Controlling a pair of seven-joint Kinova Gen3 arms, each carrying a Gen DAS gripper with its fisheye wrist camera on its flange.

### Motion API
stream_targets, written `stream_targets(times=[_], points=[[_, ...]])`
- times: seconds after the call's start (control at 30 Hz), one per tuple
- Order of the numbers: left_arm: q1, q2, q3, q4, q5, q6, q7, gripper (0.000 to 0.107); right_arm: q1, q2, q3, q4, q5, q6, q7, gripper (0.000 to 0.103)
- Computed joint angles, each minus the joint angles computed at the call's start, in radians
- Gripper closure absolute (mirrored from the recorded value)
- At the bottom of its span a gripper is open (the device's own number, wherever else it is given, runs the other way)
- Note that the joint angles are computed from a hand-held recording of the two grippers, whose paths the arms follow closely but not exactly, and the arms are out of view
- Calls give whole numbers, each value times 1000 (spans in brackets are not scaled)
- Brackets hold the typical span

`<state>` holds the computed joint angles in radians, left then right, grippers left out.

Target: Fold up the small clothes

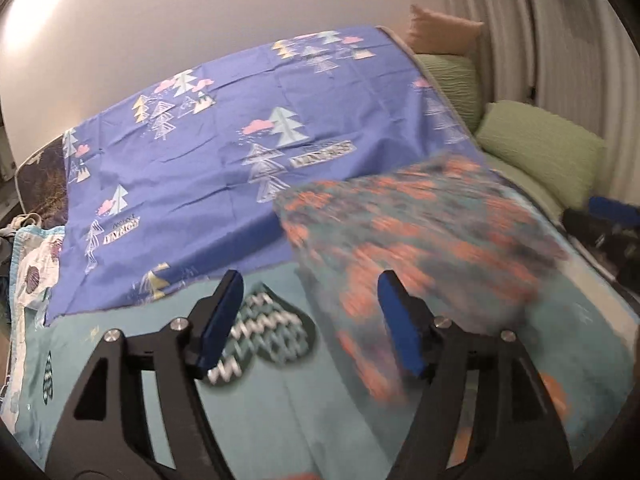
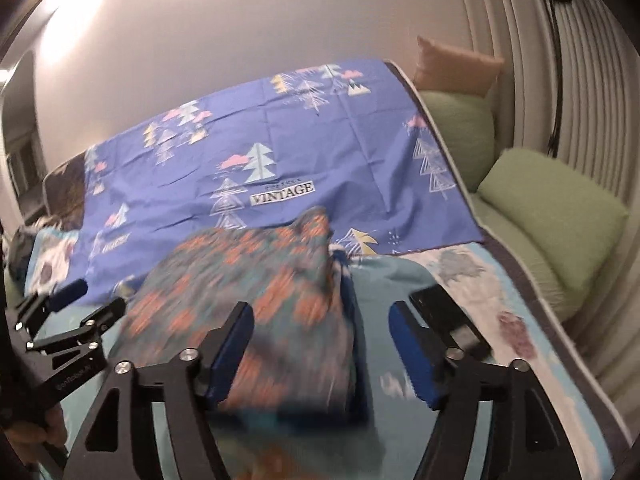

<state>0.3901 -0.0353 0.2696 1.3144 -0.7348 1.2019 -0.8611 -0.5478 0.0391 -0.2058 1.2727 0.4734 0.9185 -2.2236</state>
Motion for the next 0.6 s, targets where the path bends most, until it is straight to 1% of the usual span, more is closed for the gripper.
stream_targets(times=[0.03, 0.07, 0.13, 0.2, 0.27, 0.33, 0.4, 0.47, 0.57, 0.6], points=[[7, -27, 28, 4, 4, 23, 21, 35, -17, -38, -15, 27, 22, 24, -24, 27], [23, -40, 38, 3, 0, 38, 37, 32, -27, -76, -36, 52, 35, 50, -48, 26], [44, -81, 95, 6, -16, 87, 80, 28, -28, -132, -86, 80, 56, 102, -88, 25], [51, -113, 167, 3, -47, 135, 121, 27, -20, -179, -158, 98, 110, 173, -149, 24], [48, -139, 231, -11, -62, 177, 135, 27, -1, -234, -223, 129, 148, 208, -208, 23], [36, -166, 302, -27, -78, 222, 162, 27, 16, -307, -257, 164, 137, 213, -234, 20], [19, -190, 350, -43, -74, 254, 169, 27, 39, -357, -291, 172, 124, 238, -245, 19], [-6, -212, 409, -57, -80, 292, 182, 27, 69, -397, -335, 170, 117, 268, -260, 18], [-57, -250, 516, -73, -91, 358, 196, 27, 113, -452, -390, 165, 99, 306, -260, 17], [-77, -262, 547, -77, -91, 377, 197, 27, 136, -473, -423, 167, 100, 322, -264, 16]])
